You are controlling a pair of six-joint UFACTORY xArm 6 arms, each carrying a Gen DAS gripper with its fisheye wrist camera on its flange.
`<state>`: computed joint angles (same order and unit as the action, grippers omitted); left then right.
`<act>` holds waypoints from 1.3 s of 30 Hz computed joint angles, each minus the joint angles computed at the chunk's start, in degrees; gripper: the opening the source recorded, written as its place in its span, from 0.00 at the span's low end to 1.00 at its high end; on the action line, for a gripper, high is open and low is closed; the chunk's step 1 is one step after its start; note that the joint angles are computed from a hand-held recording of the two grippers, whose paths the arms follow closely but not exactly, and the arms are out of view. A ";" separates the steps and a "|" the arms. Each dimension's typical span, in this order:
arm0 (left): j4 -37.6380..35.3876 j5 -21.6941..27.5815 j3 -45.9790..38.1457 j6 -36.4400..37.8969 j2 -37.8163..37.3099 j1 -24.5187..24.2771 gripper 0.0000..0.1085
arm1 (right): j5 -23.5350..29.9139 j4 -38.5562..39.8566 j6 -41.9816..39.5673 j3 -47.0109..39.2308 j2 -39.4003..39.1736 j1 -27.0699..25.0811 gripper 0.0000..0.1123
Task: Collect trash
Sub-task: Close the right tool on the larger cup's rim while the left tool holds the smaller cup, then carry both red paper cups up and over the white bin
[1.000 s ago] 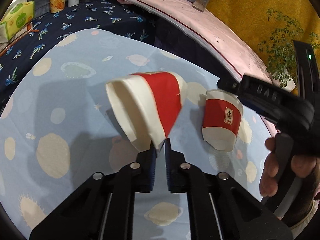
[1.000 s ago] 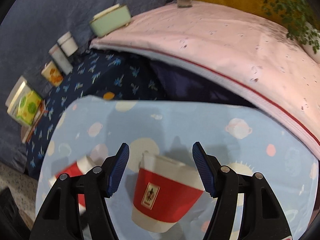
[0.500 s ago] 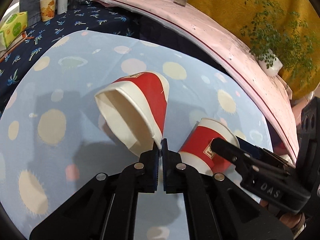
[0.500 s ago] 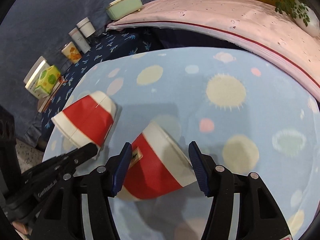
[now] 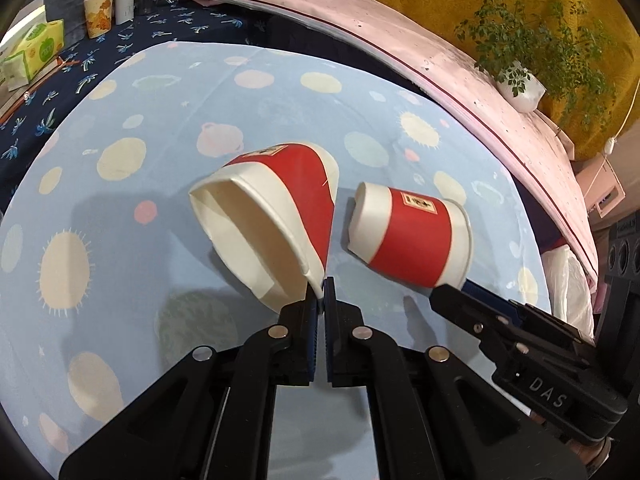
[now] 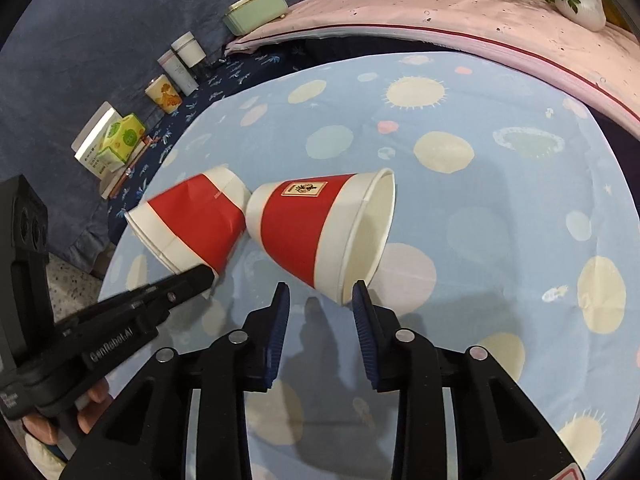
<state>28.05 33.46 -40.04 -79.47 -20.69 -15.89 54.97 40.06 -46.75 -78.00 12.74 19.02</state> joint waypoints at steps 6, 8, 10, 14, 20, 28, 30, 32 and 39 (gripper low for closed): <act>0.39 0.89 0.49 -1.56 -0.80 -1.32 0.02 | 0.48 1.97 -0.81 0.59 -0.64 0.59 0.25; 0.41 0.97 0.85 -1.80 -1.11 -1.50 0.02 | 0.48 2.37 -0.54 0.41 -0.35 0.93 0.25; 0.31 0.91 1.03 -1.76 -1.19 -1.47 0.02 | 0.35 2.52 -0.40 0.33 -0.11 1.24 0.23; 0.63 1.02 1.22 -1.98 -1.40 -1.47 0.02 | 0.56 2.62 0.69 0.52 0.27 1.57 0.10; 2.05 2.00 1.21 -3.41 -2.43 -2.04 0.02 | -1.01 4.47 -0.33 3.22 -2.76 1.57 0.03; 5.16 4.47 -3.16 -4.79 -1.56 -4.74 0.02 | -2.20 7.86 -1.85 5.81 -7.69 -1.28 0.03; 5.95 4.98 -5.05 -4.76 -0.45 -5.64 0.02 | -2.07 8.95 -2.55 6.27 -9.00 -2.47 0.03; 6.59 5.31 -7.06 -4.53 0.88 -6.55 0.02 | -1.78 10.01 -2.91 6.45 -10.05 -3.91 0.03; 8.81 6.27 -16.44 -2.93 7.80 -10.53 0.02 | -1.23 12.44 -3.62 5.77 -11.80 -9.23 0.03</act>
<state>36.86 39.72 -56.48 -82.40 -12.89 -26.42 53.74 52.50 -50.37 -72.23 0.94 9.79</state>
